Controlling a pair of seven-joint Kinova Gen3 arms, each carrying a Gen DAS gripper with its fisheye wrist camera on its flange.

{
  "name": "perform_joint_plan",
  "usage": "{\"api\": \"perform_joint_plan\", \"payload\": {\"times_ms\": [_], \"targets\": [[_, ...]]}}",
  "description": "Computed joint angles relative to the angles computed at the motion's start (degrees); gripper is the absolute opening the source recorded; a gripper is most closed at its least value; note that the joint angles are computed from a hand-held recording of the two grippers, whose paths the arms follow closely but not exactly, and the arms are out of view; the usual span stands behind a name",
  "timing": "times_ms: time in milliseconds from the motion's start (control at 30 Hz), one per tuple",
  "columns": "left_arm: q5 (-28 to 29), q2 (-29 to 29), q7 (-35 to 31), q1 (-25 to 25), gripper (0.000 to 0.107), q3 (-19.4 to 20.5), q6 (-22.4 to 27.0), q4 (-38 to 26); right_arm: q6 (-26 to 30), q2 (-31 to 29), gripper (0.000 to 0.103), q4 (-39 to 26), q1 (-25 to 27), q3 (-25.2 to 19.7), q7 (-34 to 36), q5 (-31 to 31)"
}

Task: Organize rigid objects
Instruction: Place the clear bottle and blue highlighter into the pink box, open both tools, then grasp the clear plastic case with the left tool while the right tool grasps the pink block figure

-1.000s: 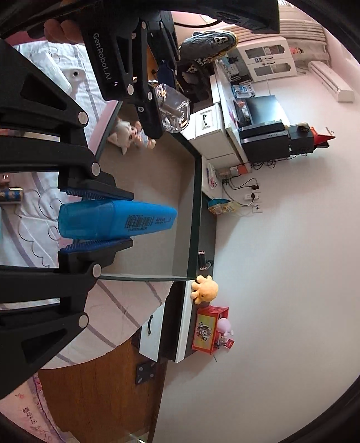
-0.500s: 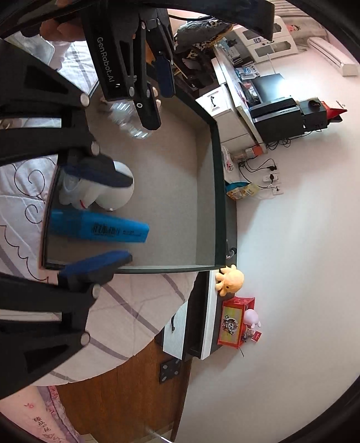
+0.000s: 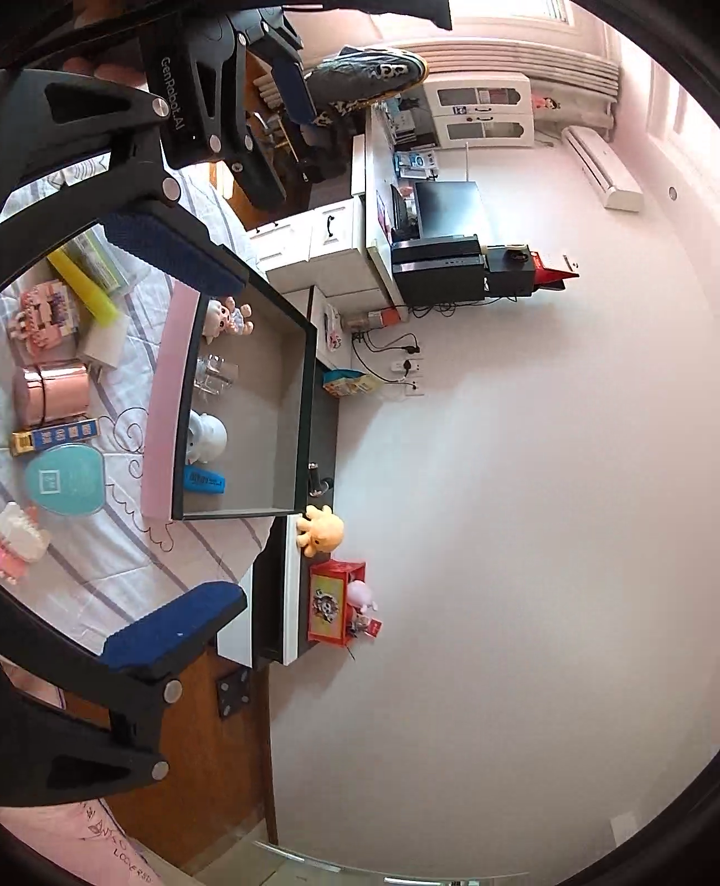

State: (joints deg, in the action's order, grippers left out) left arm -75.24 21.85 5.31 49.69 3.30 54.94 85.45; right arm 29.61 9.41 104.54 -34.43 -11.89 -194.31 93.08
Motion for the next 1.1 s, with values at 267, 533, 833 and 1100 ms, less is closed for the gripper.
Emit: {"api": "perform_joint_plan", "payload": {"times_ms": [267, 533, 833, 1100], "targets": [[-7.33, -4.39, 9.56, 7.11, 0.103, 5.51, 11.59, 9.35, 11.30, -6.46, 0.103, 8.58, -5.80, -5.45, -6.14, 2.27], [-10.48, -4.27, 12.29, 10.81, 0.103, 9.61, 20.38, 11.15, 20.42, -10.65, 0.103, 13.66, -9.93, -9.43, -9.15, 0.62], [-10.90, -3.62, 13.82, 12.08, 0.103, 10.58, 22.76, 11.08, 23.04, -11.85, 0.103, 15.23, -10.96, -10.37, -9.71, -0.07], [-6.88, -3.94, 12.94, 8.34, 0.103, 9.84, 17.00, 12.31, 20.18, -10.99, 0.103, 15.78, -9.10, -8.68, -9.85, -1.81]]}}
